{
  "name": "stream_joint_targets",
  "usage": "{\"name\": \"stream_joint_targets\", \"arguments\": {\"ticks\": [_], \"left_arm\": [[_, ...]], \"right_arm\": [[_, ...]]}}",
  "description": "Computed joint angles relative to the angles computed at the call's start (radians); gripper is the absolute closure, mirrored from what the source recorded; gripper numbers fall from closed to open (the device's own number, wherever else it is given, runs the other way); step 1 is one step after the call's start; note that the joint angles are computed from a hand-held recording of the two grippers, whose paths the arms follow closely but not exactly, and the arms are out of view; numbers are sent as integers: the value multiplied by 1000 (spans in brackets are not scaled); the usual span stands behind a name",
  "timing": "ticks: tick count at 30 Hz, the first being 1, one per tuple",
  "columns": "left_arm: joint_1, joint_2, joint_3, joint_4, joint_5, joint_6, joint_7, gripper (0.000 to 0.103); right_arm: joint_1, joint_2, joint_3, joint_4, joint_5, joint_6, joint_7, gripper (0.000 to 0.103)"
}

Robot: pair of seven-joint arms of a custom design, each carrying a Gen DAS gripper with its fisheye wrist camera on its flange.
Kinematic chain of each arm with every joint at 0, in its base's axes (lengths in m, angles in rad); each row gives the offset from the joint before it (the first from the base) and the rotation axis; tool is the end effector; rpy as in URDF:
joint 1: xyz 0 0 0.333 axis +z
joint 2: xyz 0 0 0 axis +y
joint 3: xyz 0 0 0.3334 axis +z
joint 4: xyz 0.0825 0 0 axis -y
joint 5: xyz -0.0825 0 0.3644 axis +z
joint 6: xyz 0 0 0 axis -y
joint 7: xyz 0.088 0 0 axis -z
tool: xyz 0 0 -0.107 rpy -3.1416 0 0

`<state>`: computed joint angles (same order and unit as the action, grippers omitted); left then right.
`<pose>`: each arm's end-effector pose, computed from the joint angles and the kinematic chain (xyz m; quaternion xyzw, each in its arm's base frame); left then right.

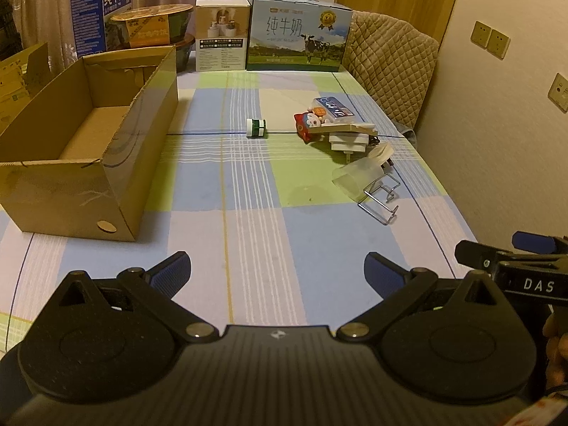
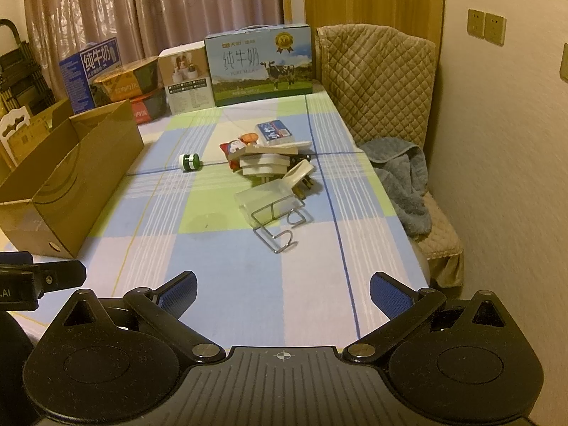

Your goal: Organize rigid objects

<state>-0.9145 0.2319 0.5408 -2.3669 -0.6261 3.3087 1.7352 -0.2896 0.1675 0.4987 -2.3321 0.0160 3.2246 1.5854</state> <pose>0.5177 -0.1469 0.3594 -0.6790 0.6384 -0.2889 0.2187 0.5467 0.1060 0.3947 -0.7029 0.6102 -0.1967 0.3080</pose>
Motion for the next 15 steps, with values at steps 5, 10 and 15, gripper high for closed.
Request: {"name": "stream_joint_targets", "arguments": {"ticks": [5, 10, 15], "left_arm": [[82, 7, -68, 23, 38, -7, -7, 1], [189, 30, -147, 69, 98, -11, -26, 1], [355, 77, -285, 140, 160, -2, -30, 1]], "right_arm": [[-25, 22, 21, 38, -5, -3, -39, 2], [-123, 73, 113, 104, -17, -19, -106, 2], [-98, 131, 84, 203, -25, -56, -170, 2]]}}
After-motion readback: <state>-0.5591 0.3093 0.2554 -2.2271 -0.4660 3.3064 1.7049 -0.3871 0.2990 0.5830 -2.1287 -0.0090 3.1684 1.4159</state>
